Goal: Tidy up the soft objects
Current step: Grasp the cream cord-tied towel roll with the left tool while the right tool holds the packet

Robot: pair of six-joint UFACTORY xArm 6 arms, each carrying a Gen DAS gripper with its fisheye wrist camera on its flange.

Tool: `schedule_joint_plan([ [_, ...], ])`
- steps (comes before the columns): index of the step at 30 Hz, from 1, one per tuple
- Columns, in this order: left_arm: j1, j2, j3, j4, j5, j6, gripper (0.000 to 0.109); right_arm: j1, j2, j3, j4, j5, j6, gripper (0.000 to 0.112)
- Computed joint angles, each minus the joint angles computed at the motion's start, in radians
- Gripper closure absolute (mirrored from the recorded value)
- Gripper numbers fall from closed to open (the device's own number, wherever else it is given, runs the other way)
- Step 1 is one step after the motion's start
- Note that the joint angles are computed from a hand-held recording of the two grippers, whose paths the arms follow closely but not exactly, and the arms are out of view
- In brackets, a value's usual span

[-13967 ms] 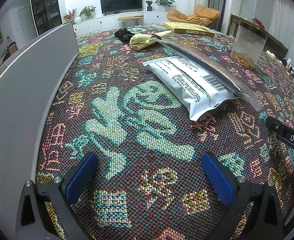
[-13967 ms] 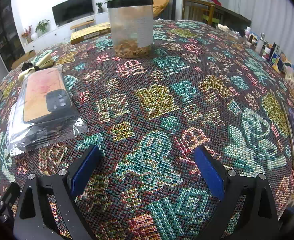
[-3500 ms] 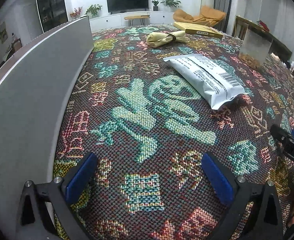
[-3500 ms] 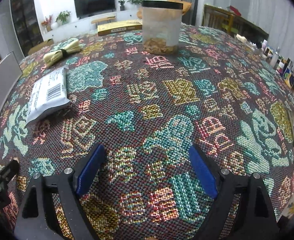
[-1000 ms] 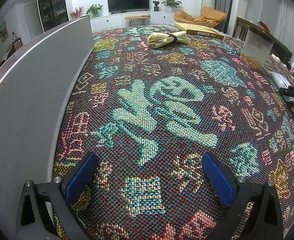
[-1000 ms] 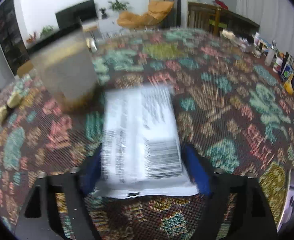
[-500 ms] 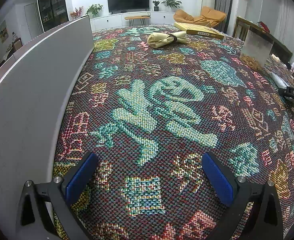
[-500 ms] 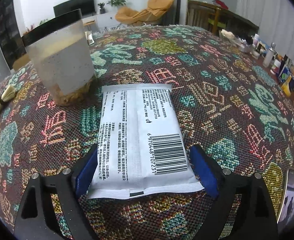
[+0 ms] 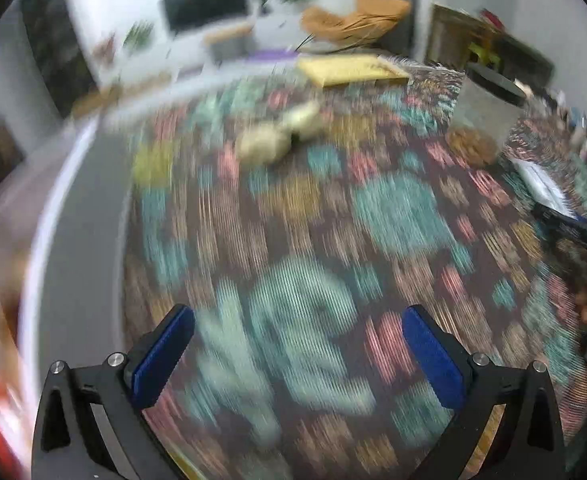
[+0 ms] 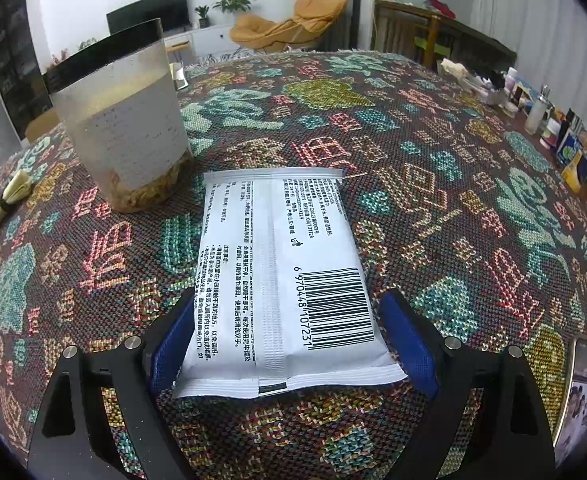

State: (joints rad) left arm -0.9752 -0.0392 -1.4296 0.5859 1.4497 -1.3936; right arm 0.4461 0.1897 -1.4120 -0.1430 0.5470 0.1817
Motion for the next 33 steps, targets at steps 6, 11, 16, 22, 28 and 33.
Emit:
schedule_joint_plan([
  [6,0.279,0.001,0.063,-0.078,-0.213,0.301,0.006,-0.001,0.003,-0.004,0.005,-0.001,-0.003,0.022],
  [11,0.394,0.109,0.011,-0.106,-0.28,0.408,0.006,0.0,0.002,-0.003,-0.003,0.001,0.001,0.022],
  [16,0.471,0.188,-0.03,-0.103,-0.353,0.415,0.006,0.001,-0.001,-0.001,-0.015,0.002,0.009,0.021],
  [22,0.48,0.113,0.082,-0.188,-0.528,0.351,0.068,0.001,-0.002,-0.001,-0.014,0.003,0.008,0.021],
  [28,0.271,0.032,0.165,-0.174,-0.556,-0.014,0.068,0.0,-0.006,0.002,-0.021,0.004,0.018,0.021],
  [33,0.067,0.166,0.007,-0.068,-0.435,-0.21,0.062,-0.001,-0.005,0.002,-0.014,0.003,0.012,0.021],
])
